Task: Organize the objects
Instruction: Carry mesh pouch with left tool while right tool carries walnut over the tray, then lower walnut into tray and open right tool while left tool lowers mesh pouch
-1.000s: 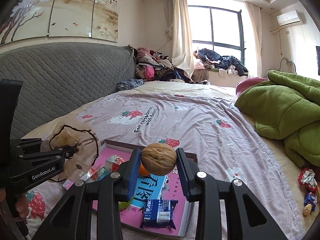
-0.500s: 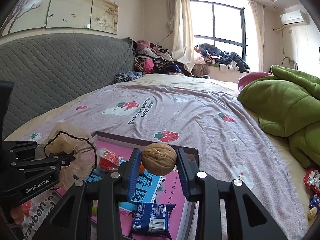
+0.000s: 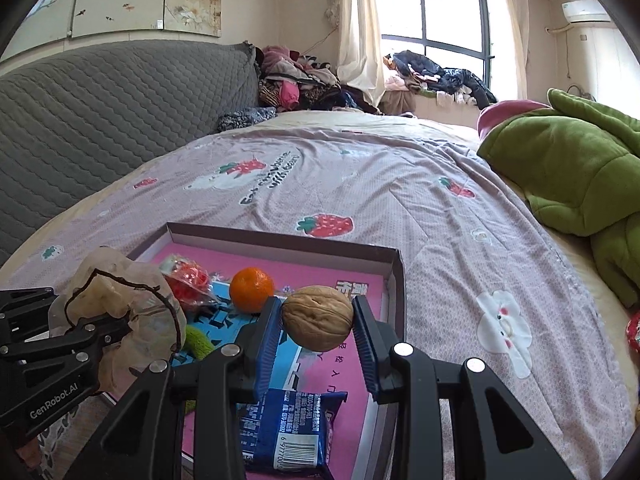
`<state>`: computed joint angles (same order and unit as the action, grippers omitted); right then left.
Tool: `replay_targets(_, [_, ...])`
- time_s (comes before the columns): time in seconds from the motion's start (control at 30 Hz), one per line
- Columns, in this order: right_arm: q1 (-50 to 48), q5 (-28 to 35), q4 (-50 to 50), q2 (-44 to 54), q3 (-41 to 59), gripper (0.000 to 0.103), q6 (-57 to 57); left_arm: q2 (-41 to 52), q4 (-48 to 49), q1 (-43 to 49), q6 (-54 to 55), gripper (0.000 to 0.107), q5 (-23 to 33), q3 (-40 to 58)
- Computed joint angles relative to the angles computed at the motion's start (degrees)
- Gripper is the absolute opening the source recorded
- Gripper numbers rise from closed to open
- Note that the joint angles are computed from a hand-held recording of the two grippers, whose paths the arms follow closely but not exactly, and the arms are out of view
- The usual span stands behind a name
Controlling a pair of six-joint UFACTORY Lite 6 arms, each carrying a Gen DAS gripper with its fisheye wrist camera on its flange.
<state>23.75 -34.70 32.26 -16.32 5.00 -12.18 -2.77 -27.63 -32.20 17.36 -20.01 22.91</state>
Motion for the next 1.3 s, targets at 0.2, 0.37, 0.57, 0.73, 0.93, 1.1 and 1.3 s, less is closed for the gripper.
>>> replay_targets(0.2, [1.20, -0.84, 1.74, -0.18, -0.57, 0.036, -0.16, 1.31, 2.38, 0.26, -2.63, 0.018, -0.84, -0.27])
replay_targets(0.37, [2.25, -1.19, 3.13, -0.09, -0.46, 0.036, -0.75, 2.07, 2.40, -0.10, -2.75, 0.018, -1.20, -0.22])
replay_targets(0.57, [1.31, -1.00, 1.52, 2.06, 0.34, 0.036, 0.57, 3.31, 3.54, -0.29, -3.81, 0.018, -1.44, 0.13])
replay_targets(0.73, [-0.96, 0.01, -2.22, 6.16, 2.09, 0.036, 3.03, 5.43, 5.06, -0.77, -4.92, 0.018, -1.89, 0.77])
replay_targets(0.93, [-1.27, -0.33, -2.77, 11.46, 4.06, 0.036, 3.72, 7.79, 4.24, -1.32, -4.11, 0.020, -2.63, 1.66])
replay_targets(1.1, [-0.67, -0.90, -1.05, 13.90, 5.13, 0.036, 2.86, 8.76, 4.28, -1.10, -4.32, 0.021, -2.89, 1.91])
replay_targets(1.3, [-0.67, -0.84, -1.11, 13.31, 4.69, 0.036, 3.06, 8.97, 3.51, -1.04, -3.57, 0.025, -2.76, 2.06])
